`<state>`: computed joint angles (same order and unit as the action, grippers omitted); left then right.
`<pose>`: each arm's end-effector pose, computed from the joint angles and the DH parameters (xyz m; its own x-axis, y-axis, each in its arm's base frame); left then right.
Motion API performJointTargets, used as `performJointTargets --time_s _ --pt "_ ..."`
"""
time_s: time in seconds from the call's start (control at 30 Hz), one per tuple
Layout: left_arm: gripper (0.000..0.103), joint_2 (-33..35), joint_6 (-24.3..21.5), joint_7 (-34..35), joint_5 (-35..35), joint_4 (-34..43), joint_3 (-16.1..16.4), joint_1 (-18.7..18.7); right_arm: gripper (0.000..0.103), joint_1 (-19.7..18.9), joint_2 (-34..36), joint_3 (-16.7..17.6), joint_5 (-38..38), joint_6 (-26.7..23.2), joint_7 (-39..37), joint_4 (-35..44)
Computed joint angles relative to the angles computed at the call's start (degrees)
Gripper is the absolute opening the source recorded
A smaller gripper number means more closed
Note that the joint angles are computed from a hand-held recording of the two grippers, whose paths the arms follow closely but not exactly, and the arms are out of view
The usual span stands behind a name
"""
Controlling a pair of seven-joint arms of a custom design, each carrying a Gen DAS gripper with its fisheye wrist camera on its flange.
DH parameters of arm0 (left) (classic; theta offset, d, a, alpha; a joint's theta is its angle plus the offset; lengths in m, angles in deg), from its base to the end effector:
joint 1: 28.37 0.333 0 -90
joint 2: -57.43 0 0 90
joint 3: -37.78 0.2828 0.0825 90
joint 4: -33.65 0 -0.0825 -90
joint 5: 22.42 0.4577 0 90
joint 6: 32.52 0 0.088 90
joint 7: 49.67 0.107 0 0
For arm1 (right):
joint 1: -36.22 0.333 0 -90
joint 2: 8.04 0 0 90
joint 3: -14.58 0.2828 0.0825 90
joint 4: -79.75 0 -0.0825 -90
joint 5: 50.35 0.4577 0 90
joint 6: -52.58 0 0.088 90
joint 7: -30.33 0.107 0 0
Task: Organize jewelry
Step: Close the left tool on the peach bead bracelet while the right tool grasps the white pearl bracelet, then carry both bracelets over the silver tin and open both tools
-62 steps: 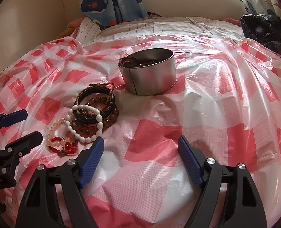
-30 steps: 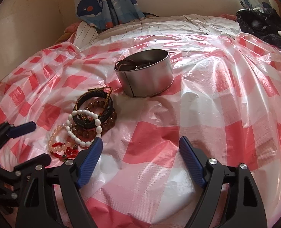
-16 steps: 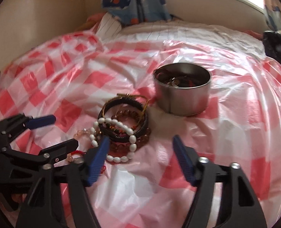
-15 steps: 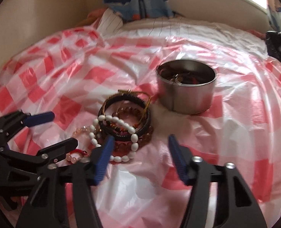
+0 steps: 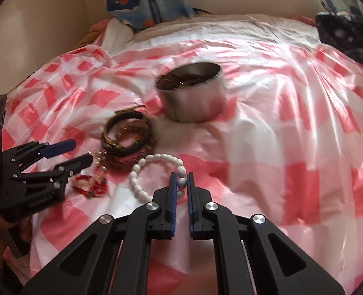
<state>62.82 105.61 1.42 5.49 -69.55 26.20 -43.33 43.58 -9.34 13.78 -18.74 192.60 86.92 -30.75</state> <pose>0.6273 -0.3062 0.4913 -0.0352 -0.9970 -0.0692 -0.8012 0.0696 -0.5944 0.6615 0.0767 0.4984 0.4129 -0.8907 -0.1905 -0.7602 -0.2218 -0.6106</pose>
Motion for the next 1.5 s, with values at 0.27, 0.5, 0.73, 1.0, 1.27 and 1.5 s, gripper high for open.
performJointTargets --time_s 0.27,0.5,0.73,1.0,1.27,1.5 --pt "0.007 -2.8 2.9 2.1 -3.9 -2.9 -0.2 0.7 0.049 0.5 0.7 0.6 -2.6 3.4 0.2 -0.5" --pt "0.007 -6.4 8.5 2.5 -8.2 -7.1 -0.8 2.1 0.008 0.9 1.0 0.9 -2.4 3.6 -1.8 -0.7" --pt "0.026 -3.7 3.3 2.1 -8.4 -4.7 -0.8 2.1 0.009 0.5 -0.2 0.0 10.0 3.1 -8.3 -0.9" --pt "0.022 -2.0 1.1 1.0 -3.5 -2.8 -0.8 0.8 0.048 0.8 2.2 1.0 -5.1 3.8 2.4 0.5" --pt "0.007 -6.9 11.7 1.0 -7.2 -7.7 -0.6 1.9 0.008 -1.7 1.8 -0.2 18.4 -5.9 -9.9 2.2" --pt "0.007 -7.5 16.1 3.1 -10.3 -8.2 -1.2 2.4 0.008 -2.6 0.4 -1.1 30.4 -9.8 -16.7 2.0"
